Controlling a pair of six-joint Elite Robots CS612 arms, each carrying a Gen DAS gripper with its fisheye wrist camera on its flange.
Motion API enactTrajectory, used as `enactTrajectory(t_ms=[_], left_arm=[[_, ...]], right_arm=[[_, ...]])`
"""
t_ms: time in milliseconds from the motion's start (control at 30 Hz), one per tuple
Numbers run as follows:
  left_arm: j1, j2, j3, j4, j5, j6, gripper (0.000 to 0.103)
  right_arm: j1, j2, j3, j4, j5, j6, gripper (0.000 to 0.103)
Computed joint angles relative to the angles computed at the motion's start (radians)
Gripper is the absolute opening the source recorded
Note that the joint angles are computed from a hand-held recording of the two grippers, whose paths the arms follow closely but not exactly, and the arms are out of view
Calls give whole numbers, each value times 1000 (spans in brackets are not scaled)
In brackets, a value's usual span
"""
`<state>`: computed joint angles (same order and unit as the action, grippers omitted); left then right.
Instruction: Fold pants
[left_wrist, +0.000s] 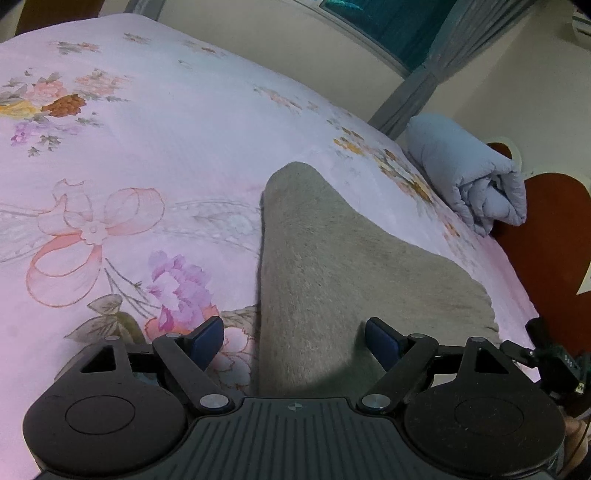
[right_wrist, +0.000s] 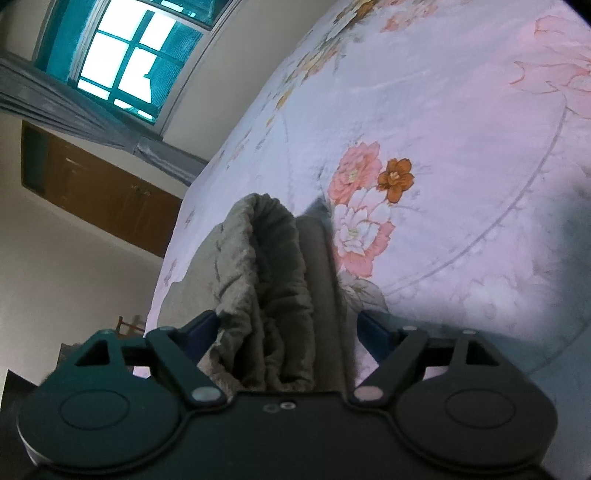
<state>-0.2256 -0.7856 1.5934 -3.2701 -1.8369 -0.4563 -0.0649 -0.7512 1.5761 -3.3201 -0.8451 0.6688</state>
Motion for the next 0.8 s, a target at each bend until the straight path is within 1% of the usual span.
enactTrajectory(t_ms=[67, 133, 200, 333, 433, 500, 600, 700, 767, 800], left_arm=[[0, 5, -7, 4, -3, 5, 83], [1, 8, -13, 7, -7, 4, 83], [1, 11, -18, 9, -8, 4, 83], [0, 18, -28, 16, -20, 0, 85], [7, 34, -52, 26, -69, -31, 89], [12, 46, -73, 36, -116, -49, 89], [21, 62, -105, 72, -197, -61, 89], [23, 66, -118, 101, -219, -67, 90], [24, 70, -123, 106, -232, -80, 90], [22, 68, -122, 117, -227, -71, 89]], right_arm=[[-3, 4, -3, -4, 16, 6, 84], [-4, 7, -5, -7, 29, 4, 87], [-3, 6, -6, 2, 34, -11, 89], [1, 6, -18, 39, 57, -48, 98], [3, 10, -38, 93, 93, -94, 98], [4, 18, -54, 110, 120, -97, 98], [5, 27, -70, 124, 139, -95, 98], [1, 33, -82, 139, 161, -91, 98], [1, 30, -89, 178, 163, -121, 98], [4, 27, -94, 211, 159, -148, 98]])
